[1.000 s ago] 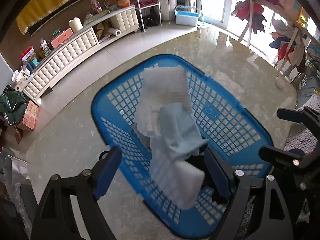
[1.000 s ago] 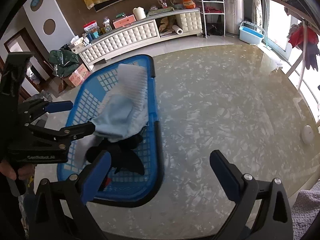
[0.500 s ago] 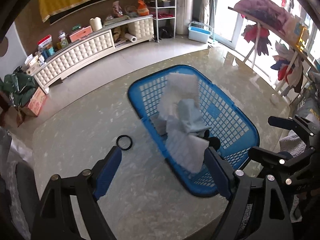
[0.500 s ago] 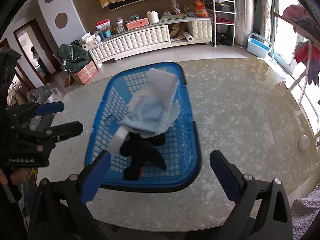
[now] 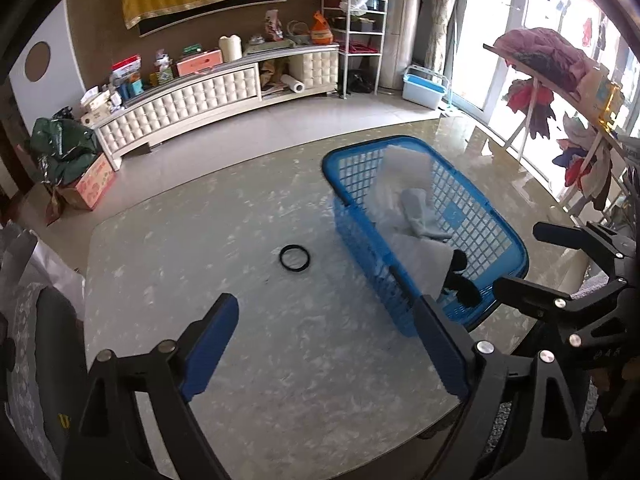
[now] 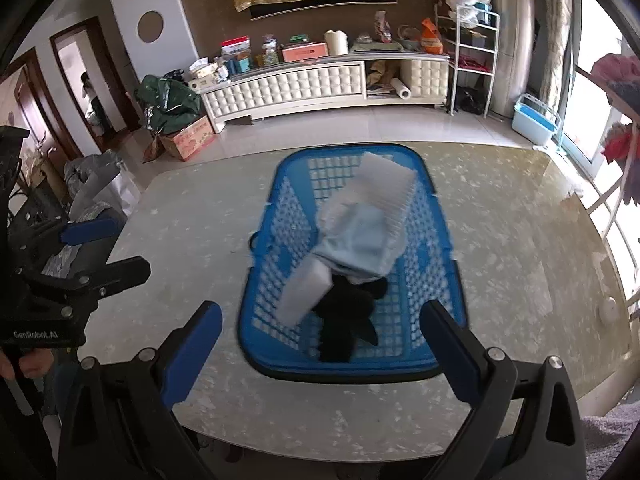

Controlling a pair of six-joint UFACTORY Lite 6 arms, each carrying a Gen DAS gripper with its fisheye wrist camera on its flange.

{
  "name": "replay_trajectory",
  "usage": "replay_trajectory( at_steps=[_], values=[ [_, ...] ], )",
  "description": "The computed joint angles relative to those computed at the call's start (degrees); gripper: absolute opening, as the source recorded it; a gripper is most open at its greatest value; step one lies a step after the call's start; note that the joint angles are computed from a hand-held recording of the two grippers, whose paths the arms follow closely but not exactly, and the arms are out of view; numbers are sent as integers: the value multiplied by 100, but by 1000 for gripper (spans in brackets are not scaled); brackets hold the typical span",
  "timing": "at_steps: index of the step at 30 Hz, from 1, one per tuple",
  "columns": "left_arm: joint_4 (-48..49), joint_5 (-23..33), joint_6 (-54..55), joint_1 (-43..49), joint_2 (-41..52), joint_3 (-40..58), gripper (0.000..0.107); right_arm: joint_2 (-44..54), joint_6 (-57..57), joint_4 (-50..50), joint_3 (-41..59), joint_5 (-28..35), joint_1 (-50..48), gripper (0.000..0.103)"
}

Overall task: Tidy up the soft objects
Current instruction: 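Withdraw both grippers from the basket and move toward the black ring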

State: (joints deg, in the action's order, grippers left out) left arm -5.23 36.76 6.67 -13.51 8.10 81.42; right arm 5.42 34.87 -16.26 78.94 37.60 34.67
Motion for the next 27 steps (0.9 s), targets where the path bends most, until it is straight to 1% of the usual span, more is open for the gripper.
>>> replay_trajectory(
  at_steps=[1, 4, 5, 6, 12, 18, 23, 27],
  values=[
    [-4, -19, 11, 58, -94, -112, 90, 85, 89, -90, 83, 14, 117, 102],
    [-167, -72, 206, 286, -304, -384, 95, 258, 340, -327, 245, 4, 341, 103],
    [-258, -75, 313, 379, -350, -447, 101, 341, 404, -386, 315, 4, 388, 103],
    [-320, -83, 383, 463, -403, -512, 103, 434, 463, -450, 390, 20, 459, 103],
    [-833, -113, 983, 1141, -478, -758, 103, 1346, 446, -577, 1384, 240, 754, 103],
    [-1215, -126, 1588, 1759, -419, -955, 103, 2591, -27, -261, 2804, 653, 848, 103],
    [-1558, -122, 2132, 2196, -182, -906, 103, 3500, -592, 255, 3948, 926, 920, 103],
    [-1623, -135, 2314, 2422, 63, -791, 103, 4234, -860, 452, 4991, 1332, 959, 103]
  ],
)
